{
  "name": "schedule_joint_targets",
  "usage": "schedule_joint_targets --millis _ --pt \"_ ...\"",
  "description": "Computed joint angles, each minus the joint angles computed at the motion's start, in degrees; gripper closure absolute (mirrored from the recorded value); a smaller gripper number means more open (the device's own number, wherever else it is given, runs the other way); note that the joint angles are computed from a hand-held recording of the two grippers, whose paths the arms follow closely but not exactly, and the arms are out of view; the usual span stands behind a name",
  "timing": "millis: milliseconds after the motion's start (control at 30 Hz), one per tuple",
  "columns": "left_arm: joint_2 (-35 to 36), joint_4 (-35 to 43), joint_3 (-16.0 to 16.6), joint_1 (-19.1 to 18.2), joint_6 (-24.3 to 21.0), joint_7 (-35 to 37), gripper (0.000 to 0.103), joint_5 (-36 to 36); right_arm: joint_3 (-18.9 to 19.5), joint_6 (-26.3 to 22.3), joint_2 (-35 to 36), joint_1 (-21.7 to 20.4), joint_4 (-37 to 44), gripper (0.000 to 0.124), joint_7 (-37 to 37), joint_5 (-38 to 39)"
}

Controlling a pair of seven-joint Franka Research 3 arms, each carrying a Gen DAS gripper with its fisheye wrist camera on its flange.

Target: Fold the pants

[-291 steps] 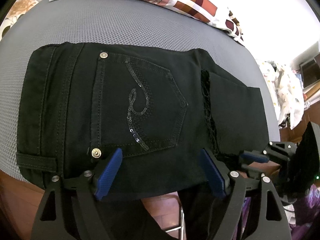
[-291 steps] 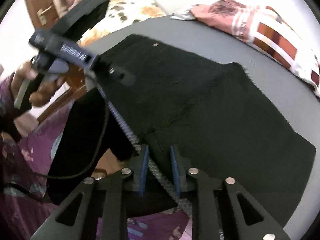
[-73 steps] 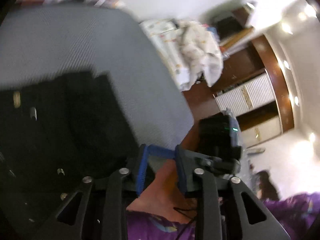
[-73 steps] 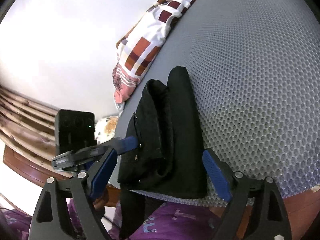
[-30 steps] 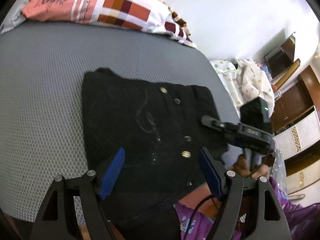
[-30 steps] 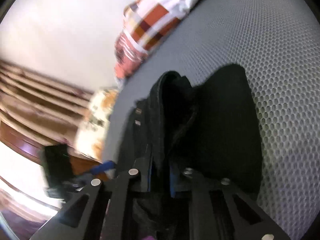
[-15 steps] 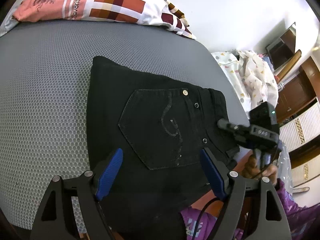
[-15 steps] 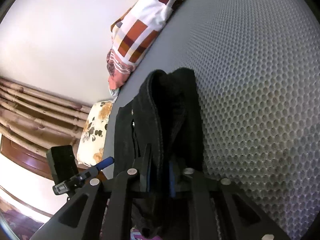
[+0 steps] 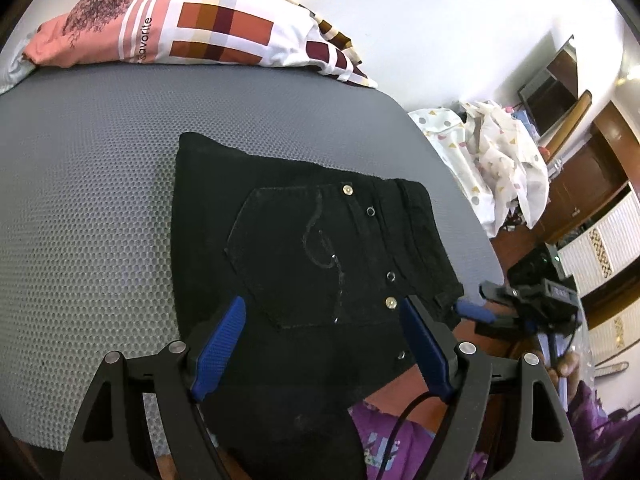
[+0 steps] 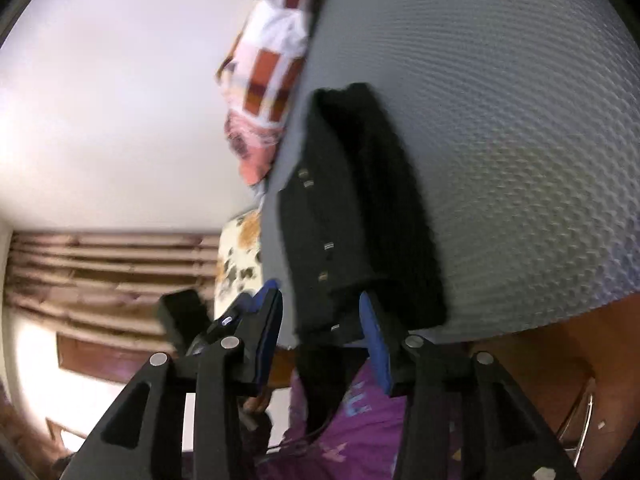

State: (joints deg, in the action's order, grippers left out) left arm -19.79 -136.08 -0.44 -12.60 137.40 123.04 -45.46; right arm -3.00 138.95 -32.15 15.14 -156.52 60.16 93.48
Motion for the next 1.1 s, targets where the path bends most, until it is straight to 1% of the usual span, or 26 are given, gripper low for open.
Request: schedule_joint_targets --millis 67,167,200,233,267,300,367,433,533,600,667,733,767,800,867,933,1033,1100 --pt "-0.80 -0.75 0.10 0.16 0.26 -0.02 0.023 0.15 0.04 0.53 0.57 -0.08 0.30 0.081 -1.16 1.28" --pt "-0.95 -1.18 0.57 0.30 -0.44 -0.43 0.023 -0.11 0.50 1.05 3.45 -0.03 2.78 0.079 -2.16 0.82" --pt "-1.09 -1.41 0.56 0.40 -0.46 -0.68 0.023 -0.06 0.89 1.38 4.27 0.06 3.73 0.079 -2.31 0.24" --pt "-1.22 -1.61 0.57 0.51 -0.44 -1.02 0.023 -0.01 1.83 2.70 4.42 0.08 4.57 0.080 -1.69 -1.72" --pt "-1.46 -1.82 0.64 0.57 -0.46 -1.15 0.023 -0.02 2.57 3.84 4.24 0.16 5.24 0.095 -0.88 -4.37" --pt "-1.74 -2.04 0.72 0.59 -0.38 -1.11 0.023 -0.02 2.99 4.29 3.99 0.46 5.92 0.107 -0.34 -7.07" --pt "-2.38 -2.50 0.75 0.62 0.26 -0.97 0.023 0.30 4.36 6.99 3.22 1.10 6.90 0.109 2.53 -12.34" --pt "-2.69 -2.56 0.87 0.64 0.60 -1.27 0.023 0.89 4.42 8.69 2.44 2.26 7.58 0.109 4.55 -14.73" --pt "-3.00 -2.18 1.26 0.81 0.30 -2.38 0.023 1.65 2.83 9.86 -0.26 5.09 7.72 0.109 3.75 -11.80" --pt "-3.52 -2.23 1.89 0.59 0.27 -2.09 0.023 0.93 2.45 10.17 -1.98 5.93 6.84 0.110 4.83 -11.03" --pt "-3.78 -2.47 2.25 0.39 0.40 -1.29 0.019 0.56 2.17 9.95 -3.62 6.24 4.43 0.110 7.39 -11.62" --pt "-3.41 -3.09 1.84 0.46 1.55 -0.78 0.018 1.33 1.56 9.41 -2.86 6.32 1.94 0.110 10.26 -11.58" --pt "-3.11 -3.27 1.71 0.52 1.75 -1.02 0.018 1.76 0.76 8.78 -1.91 6.52 1.05 0.110 10.51 -10.16" --pt "-2.33 -3.16 1.60 0.62 1.39 -1.64 0.018 2.31 -0.04 8.01 -0.61 6.63 0.50 0.112 9.72 -8.09" --pt "-1.14 -2.94 1.50 0.84 0.54 -2.38 0.018 2.76 -0.45 7.36 0.45 6.07 0.07 0.113 6.51 -3.95" --pt "-0.95 -3.31 1.22 1.04 0.93 -2.43 0.018 2.81 1.21 7.86 0.39 4.93 0.76 0.113 7.52 -6.44" --pt "-1.28 -4.00 0.73 0.93 3.07 -1.60 0.018 2.72 1.79 7.43 0.62 4.35 1.60 0.113 9.56 -10.20" --pt "-1.53 -4.44 0.85 0.44 4.43 -1.08 0.018 2.05 2.95 8.89 1.31 4.36 2.74 0.112 10.23 -12.92"
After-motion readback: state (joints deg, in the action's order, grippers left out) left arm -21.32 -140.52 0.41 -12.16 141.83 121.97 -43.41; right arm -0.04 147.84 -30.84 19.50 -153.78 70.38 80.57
